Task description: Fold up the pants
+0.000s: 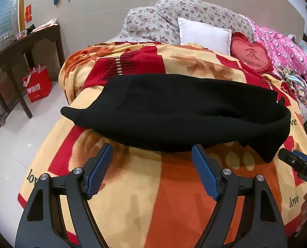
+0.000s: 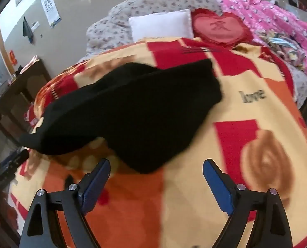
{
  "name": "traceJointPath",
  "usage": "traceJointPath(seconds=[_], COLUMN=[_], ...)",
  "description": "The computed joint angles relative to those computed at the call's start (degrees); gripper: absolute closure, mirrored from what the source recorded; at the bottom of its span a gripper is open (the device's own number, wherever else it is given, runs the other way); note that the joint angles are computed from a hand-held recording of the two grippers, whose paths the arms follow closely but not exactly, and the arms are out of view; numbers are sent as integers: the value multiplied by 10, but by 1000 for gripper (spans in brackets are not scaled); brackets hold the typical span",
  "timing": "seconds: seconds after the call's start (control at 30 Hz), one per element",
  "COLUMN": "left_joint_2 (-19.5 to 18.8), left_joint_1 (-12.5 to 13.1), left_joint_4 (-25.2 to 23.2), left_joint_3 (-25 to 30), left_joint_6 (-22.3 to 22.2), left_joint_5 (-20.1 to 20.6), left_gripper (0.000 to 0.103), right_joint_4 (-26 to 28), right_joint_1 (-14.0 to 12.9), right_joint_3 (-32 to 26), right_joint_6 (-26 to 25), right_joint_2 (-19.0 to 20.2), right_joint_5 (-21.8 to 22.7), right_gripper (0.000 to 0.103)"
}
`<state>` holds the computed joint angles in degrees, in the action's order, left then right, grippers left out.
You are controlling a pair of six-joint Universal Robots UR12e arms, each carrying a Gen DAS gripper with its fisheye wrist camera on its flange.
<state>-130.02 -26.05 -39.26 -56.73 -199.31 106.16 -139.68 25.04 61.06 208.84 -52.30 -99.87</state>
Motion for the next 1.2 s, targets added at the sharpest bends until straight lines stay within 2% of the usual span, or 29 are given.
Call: traceJointPath(seconds=[0.1,0.37,0.53,0.7,0.83,1.2], left_joint_2=[1,4,-1,-2,-5,-6], left_joint_1=[0,2,-1,3,0,2], left_joint_4=[-6,-8,-17,-34,-38,-45], left_joint_3=[-1,-4,3,6,11,14], left_joint_6=[-4,-10,2,-2,-1,-3], left_joint_5=[-1,2,16,-4,16,-6], left_gripper=[24,24,24,24,24,24], right_joint_4=[6,29,28,28,29,33], right_joint_1=[4,13,11,12,11,13], right_joint_3=[-23,-68,-69,-71,-71,-76], right_joint_6=[-9,-37,-33,-37,-36,-40], right_joint_2=[13,36,36,37,37,41], right_joint_5=[14,18,36,34,40,40], right_gripper=[13,13,13,13,13,13])
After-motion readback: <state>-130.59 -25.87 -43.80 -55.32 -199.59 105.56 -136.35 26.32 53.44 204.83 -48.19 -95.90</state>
